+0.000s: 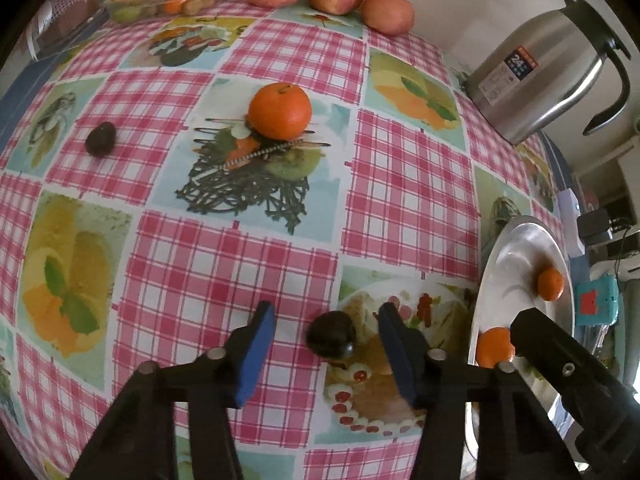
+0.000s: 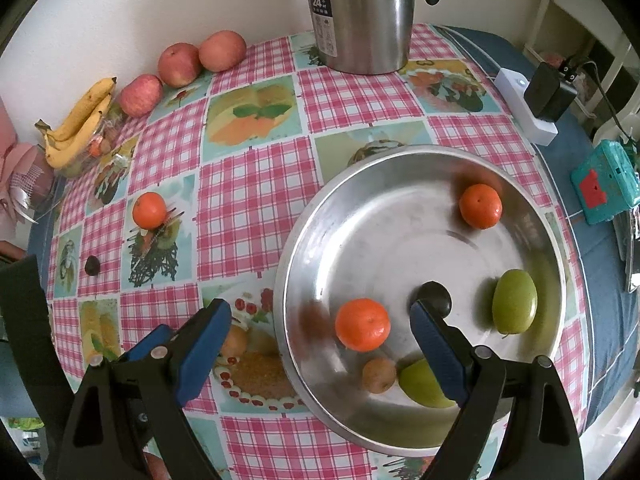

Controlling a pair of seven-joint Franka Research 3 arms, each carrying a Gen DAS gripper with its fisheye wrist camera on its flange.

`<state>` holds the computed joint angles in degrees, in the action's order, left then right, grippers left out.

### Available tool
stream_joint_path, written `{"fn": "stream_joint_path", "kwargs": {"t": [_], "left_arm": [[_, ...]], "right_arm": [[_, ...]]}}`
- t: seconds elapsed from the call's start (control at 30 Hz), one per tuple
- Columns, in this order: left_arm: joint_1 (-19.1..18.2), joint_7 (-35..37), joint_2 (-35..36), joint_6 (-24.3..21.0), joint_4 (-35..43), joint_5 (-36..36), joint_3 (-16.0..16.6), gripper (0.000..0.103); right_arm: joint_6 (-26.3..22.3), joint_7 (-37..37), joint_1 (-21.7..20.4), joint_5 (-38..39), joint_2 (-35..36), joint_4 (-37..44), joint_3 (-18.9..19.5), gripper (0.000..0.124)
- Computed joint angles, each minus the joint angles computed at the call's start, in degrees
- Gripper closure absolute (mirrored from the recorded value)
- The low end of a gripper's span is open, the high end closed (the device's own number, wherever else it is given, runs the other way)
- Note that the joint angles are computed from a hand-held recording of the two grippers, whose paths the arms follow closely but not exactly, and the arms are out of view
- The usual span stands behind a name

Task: Organize fruits
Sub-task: 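Move the left tool to the dark plum and close on it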

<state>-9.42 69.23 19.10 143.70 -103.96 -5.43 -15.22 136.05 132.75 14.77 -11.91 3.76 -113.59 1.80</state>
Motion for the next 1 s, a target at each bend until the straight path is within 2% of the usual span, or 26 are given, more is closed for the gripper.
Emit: {"fn": "stream_joint_path", "kwargs": {"t": [0.1, 0.17, 0.37, 0.57, 0.83, 1.0], "left_arm": [[0.1, -0.1, 0.2, -0.1, 0.2, -0.2, 0.0, 0.054], [0.3, 0.0, 0.3, -0.3, 0.4, -0.8, -0.2, 0.062], [0.5, 0.8, 0.3, -1.1, 0.6, -2.3, -0.5, 0.075], [1.8, 3.4, -0.3, -0.8, -0.2, -6.4, -1.6, 0.077], [1.2, 1.8, -1.1, 0.2, -0.6, -6.1, -0.4, 0.077], [2.4, -0.2, -3.1, 2.4, -3.0, -6.8, 0.6, 0.077]], "right_arm": [[0.0, 0.1, 0.0, 0.1, 0.0, 0.0, 0.0, 0.033], [0.1, 0.0, 0.0, 0.2, -0.1, -0.1, 0.0, 0.033], [0.1, 0.1, 0.0, 0.1, -0.1, -0.1, 0.0, 0.033], [0.1, 0.5, 0.0, 0.0, -0.1, -0.1, 0.0, 0.033], [0.5, -0.1, 0.0, 0.5, 0.0, -0.1, 0.0, 0.033], [0.6, -1.0, 0.1, 0.7, 0.4, 0.2, 0.1, 0.033]]}}
